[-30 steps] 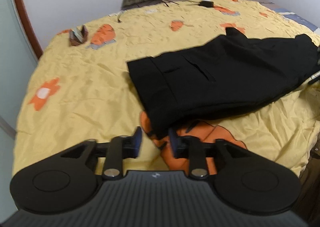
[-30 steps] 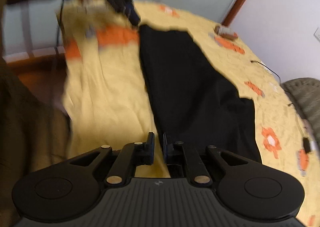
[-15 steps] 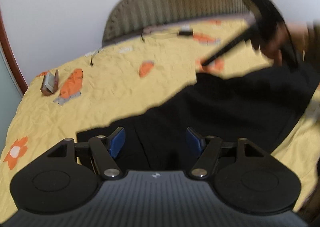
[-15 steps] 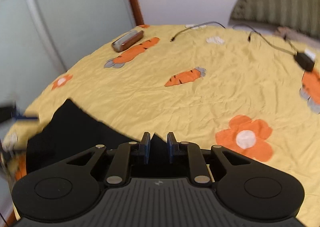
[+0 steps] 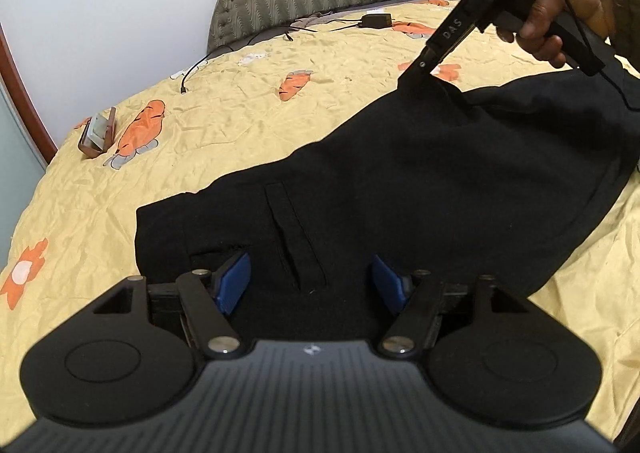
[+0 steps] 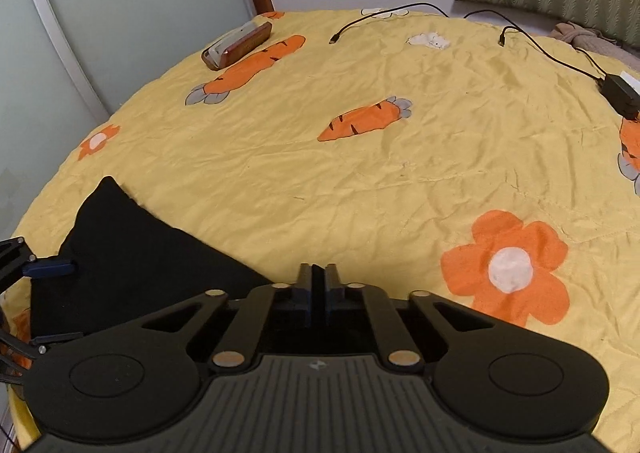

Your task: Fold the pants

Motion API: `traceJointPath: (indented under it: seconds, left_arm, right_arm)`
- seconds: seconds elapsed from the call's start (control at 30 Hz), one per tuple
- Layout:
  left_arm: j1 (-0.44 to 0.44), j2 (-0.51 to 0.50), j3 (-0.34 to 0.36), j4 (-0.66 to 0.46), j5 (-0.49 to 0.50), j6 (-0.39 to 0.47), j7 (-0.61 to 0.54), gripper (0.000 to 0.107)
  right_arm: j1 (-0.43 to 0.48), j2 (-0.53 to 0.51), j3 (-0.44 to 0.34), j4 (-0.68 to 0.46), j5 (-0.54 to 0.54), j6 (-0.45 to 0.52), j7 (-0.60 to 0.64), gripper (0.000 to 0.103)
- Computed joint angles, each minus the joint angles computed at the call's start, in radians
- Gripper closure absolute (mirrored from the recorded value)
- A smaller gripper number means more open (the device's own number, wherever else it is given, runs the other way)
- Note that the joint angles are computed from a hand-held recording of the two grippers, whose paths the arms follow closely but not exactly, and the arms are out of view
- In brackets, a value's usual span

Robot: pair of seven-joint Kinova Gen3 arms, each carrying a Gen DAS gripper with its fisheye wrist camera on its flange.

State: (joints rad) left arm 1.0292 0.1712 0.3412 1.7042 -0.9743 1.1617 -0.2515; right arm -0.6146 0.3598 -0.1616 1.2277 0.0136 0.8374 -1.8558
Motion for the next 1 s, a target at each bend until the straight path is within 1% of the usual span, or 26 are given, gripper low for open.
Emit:
traceJointPath:
  seconds: [0.03, 0.1, 0.13, 0.17, 0.2, 0.27, 0.3, 0.33, 0.37, 0.4, 0.43, 0.47, 0.53, 0.57, 0.63, 0.7, 0.77, 0.8, 0.87, 0.93, 1.0]
  left_arm:
    - [0.000, 0.001, 0.000, 0.001, -0.002, -0.001, 0.001, 0.040]
    - [0.003, 0.004, -0.001, 0.002, -0.009, 0.001, 0.003, 0.039]
    - [0.004, 0.006, -0.002, 0.005, -0.012, 0.000, 0.007, 0.038]
    - [0.002, 0.006, -0.003, 0.006, -0.012, -0.003, 0.009, 0.038]
    - [0.000, 0.004, -0.005, 0.009, -0.010, -0.009, 0.013, 0.038]
    - [-0.006, 0.000, -0.007, 0.011, -0.002, -0.020, 0.021, 0.038]
    - [-0.011, -0.002, -0.008, 0.013, 0.003, -0.027, 0.023, 0.038]
    - [-0.011, -0.002, -0.006, 0.012, 0.006, -0.026, 0.023, 0.038]
    - [-0.013, -0.002, -0.006, 0.011, 0.008, -0.025, 0.018, 0.038]
    - [-0.015, -0.001, -0.006, 0.007, 0.011, -0.023, 0.009, 0.038]
    - [-0.015, 0.000, -0.005, 0.003, 0.013, -0.017, 0.002, 0.038]
    - [-0.012, 0.000, -0.003, -0.001, 0.015, -0.009, -0.007, 0.038]
    - [-0.006, 0.002, 0.001, -0.009, 0.014, 0.011, -0.030, 0.038]
    - [-0.005, 0.001, 0.001, -0.010, 0.016, 0.016, -0.038, 0.037]
    - [-0.009, -0.009, 0.000, -0.004, 0.025, 0.008, -0.040, 0.037]
    - [-0.006, -0.008, 0.004, -0.011, 0.020, 0.022, -0.040, 0.037]
    - [0.016, 0.008, 0.007, -0.025, -0.009, 0.065, -0.023, 0.027]
    - [0.026, 0.013, 0.006, -0.026, -0.026, 0.077, -0.010, 0.026]
    - [0.033, 0.010, 0.004, -0.023, -0.038, 0.077, 0.009, 0.025]
    - [0.030, 0.014, 0.001, -0.032, -0.022, 0.090, 0.015, 0.025]
    - [0.026, 0.018, -0.003, -0.036, -0.006, 0.099, 0.016, 0.025]
  right_arm:
    - [-0.012, -0.006, 0.006, 0.004, 0.019, -0.001, -0.006, 0.100]
    - [-0.010, -0.016, -0.030, 0.005, 0.095, -0.002, -0.037, 0.101]
    - [-0.021, -0.022, -0.035, 0.007, 0.136, -0.004, -0.055, 0.101]
    - [-0.044, -0.022, -0.022, 0.001, 0.176, 0.000, -0.076, 0.101]
    - [-0.067, -0.019, -0.011, -0.005, 0.217, 0.006, -0.091, 0.101]
    - [-0.072, 0.000, -0.033, -0.023, 0.298, 0.025, -0.142, 0.101]
    - [-0.083, 0.021, -0.034, -0.043, 0.339, 0.050, -0.169, 0.101]
    - [-0.085, 0.049, -0.054, -0.064, 0.380, 0.083, -0.202, 0.101]
    - [-0.073, 0.075, -0.092, -0.068, 0.420, 0.099, -0.243, 0.099]
    - [-0.071, 0.084, -0.113, -0.053, 0.461, 0.099, -0.284, 0.099]
    - [-0.073, 0.075, -0.124, -0.030, 0.502, 0.083, -0.324, 0.093]
    - [-0.074, 0.054, -0.117, 0.006, 0.529, 0.051, -0.365, 0.082]
    - [-0.097, -0.029, -0.077, 0.099, 0.576, -0.012, -0.446, 0.070]
    - [-0.100, -0.075, -0.082, 0.145, 0.617, -0.027, -0.487, 0.067]
    - [-0.110, -0.164, -0.126, 0.238, 0.698, -0.036, -0.538, 0.067]
    - [-0.187, -0.247, -0.140, 0.331, 0.779, -0.013, -0.524, 0.067]
    - [-0.280, -0.311, -0.173, 0.423, 0.861, 0.026, -0.460, 0.067]
    - [-0.326, -0.333, -0.195, 0.470, 0.901, 0.039, -0.444, 0.067]
    - [-0.419, -0.340, -0.219, 0.540, 0.983, 0.066, -0.460, 0.068]
    - [-0.505, -0.318, -0.213, 0.558, 1.026, 0.110, -0.533, 0.068]
    - [-0.534, -0.294, -0.228, 0.563, 1.060, 0.144, -0.587, 0.069]
